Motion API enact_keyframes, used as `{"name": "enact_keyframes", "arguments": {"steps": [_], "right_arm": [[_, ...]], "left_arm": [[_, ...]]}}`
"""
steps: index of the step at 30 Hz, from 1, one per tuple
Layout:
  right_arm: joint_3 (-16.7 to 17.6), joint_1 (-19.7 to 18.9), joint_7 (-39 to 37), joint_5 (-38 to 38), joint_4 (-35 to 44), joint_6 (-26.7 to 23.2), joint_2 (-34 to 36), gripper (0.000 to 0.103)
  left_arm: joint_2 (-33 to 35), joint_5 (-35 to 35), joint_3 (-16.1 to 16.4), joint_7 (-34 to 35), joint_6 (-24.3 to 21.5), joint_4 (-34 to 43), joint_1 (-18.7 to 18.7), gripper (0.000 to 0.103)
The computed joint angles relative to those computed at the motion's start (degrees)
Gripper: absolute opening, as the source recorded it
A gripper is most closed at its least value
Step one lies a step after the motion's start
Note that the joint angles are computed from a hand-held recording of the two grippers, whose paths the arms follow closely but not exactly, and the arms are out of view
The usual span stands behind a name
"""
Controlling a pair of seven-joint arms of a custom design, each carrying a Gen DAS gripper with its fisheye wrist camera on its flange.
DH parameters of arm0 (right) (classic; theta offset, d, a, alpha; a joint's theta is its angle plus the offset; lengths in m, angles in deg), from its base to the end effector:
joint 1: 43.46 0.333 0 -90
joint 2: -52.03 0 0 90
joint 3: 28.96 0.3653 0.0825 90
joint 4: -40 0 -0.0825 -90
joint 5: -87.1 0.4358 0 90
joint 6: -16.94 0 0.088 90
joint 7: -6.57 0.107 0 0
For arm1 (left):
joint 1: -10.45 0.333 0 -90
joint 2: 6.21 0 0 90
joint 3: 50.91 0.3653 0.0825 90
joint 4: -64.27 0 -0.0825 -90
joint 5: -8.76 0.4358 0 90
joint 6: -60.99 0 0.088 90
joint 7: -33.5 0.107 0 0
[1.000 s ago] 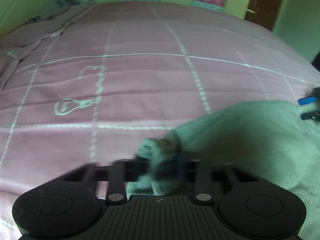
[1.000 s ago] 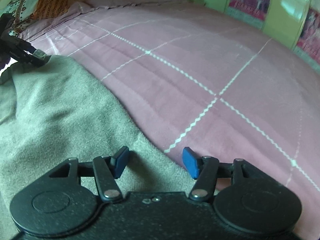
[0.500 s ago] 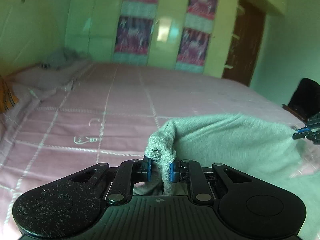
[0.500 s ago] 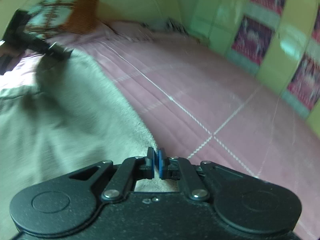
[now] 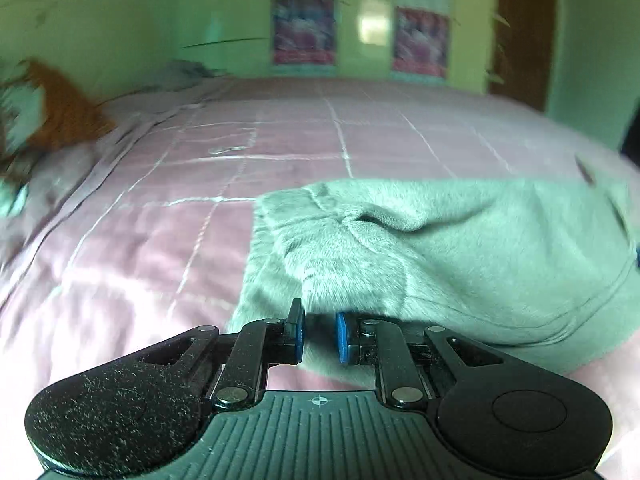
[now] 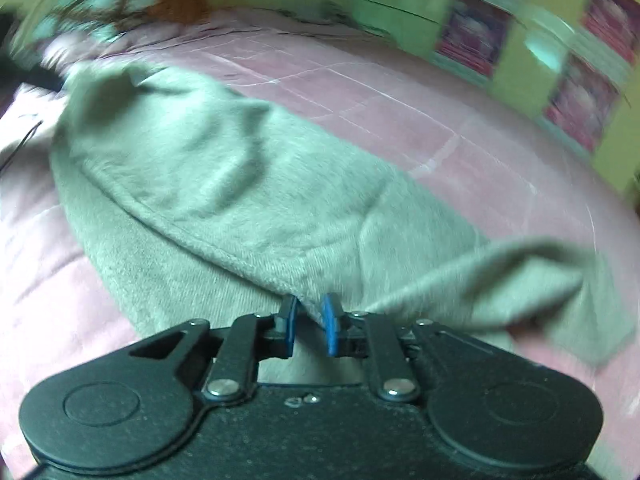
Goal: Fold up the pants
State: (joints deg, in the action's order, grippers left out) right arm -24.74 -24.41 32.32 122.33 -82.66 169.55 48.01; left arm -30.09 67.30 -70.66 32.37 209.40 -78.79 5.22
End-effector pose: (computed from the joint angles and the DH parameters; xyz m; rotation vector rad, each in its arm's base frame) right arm 0.5657 0.2261 0.5225 -2.4009 0.6229 -0.4419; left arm 0.4224 -0.2238 0.4876 -1.9006 1.3104 -0.6942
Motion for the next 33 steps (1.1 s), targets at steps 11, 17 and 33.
{"name": "enact_keyframes", "arguments": {"steps": [11, 17, 33], "right_arm": [[-1.7, -1.5, 16.4, 6.7, 0.7, -4.7, -2.8, 0.045], [-1.0, -2.0, 25.3, 5.3, 2.8, -5.3, 0.4, 0.045], [0.0, -4.2, 32.0, 15.8, 3.8, -3.5, 2.5, 0.004]], "left_arm": [[-8.6, -0.6, -5.3, -32.7, 9.6, -5.8, 5.1, 0.047], [-3.5, 9.7, -9.4, -53.0, 21.6, -3.5, 15.4, 0.047], [-0.6, 13.1, 0.0, -45.1, 16.6, 0.6, 7.2, 0.02]]}}
